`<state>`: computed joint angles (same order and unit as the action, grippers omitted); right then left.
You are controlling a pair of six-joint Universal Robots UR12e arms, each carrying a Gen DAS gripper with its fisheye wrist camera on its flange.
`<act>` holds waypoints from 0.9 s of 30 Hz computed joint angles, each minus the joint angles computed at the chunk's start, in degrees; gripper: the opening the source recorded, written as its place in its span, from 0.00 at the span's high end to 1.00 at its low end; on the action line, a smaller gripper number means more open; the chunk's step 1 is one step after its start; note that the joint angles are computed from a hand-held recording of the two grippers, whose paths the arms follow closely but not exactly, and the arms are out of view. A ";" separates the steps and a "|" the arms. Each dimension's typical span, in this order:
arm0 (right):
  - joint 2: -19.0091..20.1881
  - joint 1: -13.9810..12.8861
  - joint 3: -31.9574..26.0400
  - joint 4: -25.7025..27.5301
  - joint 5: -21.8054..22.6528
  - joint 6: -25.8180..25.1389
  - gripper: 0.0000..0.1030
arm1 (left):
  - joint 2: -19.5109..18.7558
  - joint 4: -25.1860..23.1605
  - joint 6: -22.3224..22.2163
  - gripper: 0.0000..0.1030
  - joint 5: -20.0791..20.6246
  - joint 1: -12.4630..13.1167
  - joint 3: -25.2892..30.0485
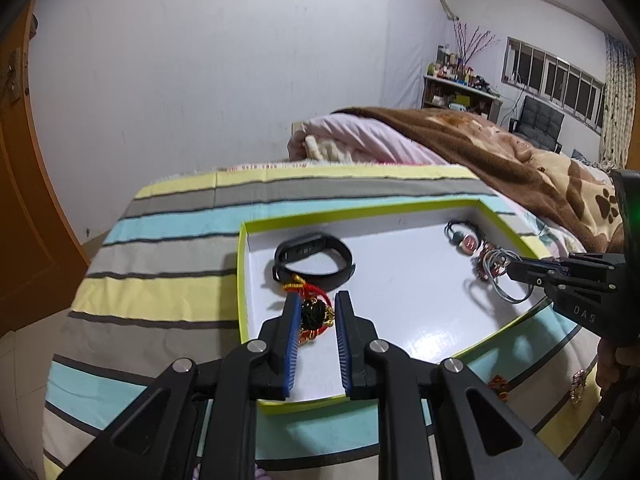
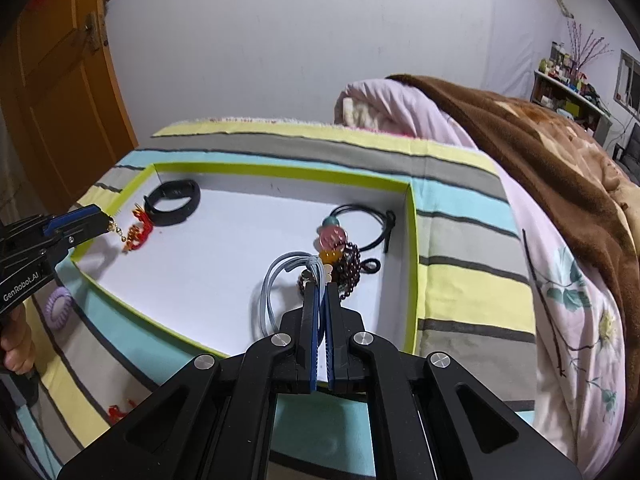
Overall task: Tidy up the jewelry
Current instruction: 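Carry the grey hair tie with right tool while left tool carries brooch into green box, then open right tool to drop grey hair tie while left tool releases brooch in box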
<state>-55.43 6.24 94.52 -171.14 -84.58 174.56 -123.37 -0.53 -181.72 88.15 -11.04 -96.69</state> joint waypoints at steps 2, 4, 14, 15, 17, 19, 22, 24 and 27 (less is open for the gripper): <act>0.19 -0.06 -0.24 0.67 0.21 0.08 0.98 | -0.27 -0.89 0.02 0.83 -0.30 0.02 0.37; 0.33 -0.07 -0.42 1.11 0.36 0.07 0.98 | -0.43 -1.72 0.06 0.82 -0.58 0.10 0.54; 0.22 0.14 -0.69 2.97 -0.17 -0.55 0.88 | -0.32 -2.50 0.59 0.82 -2.00 0.39 0.36; 0.11 0.17 -0.56 2.84 -0.17 -0.59 0.88 | -0.21 -2.38 0.76 0.82 -2.16 0.38 0.22; -0.14 0.18 -0.26 2.48 0.12 -0.58 0.88 | 0.03 -2.10 1.19 0.82 -2.11 0.32 -0.08; -0.62 0.21 0.36 1.76 0.35 -0.52 0.88 | 0.27 -1.77 1.27 0.82 -1.83 0.24 -0.34; -1.49 0.21 1.49 0.41 0.73 -0.44 0.87 | 0.98 -0.69 1.09 0.82 -1.81 0.21 -1.23; -2.20 0.22 2.40 -0.56 0.86 -0.05 0.87 | 1.61 0.38 0.96 0.81 -1.50 0.11 -2.08; -3.44 0.18 4.12 -2.52 1.33 0.81 0.87 | 2.72 2.03 0.33 0.81 -1.28 0.06 -3.60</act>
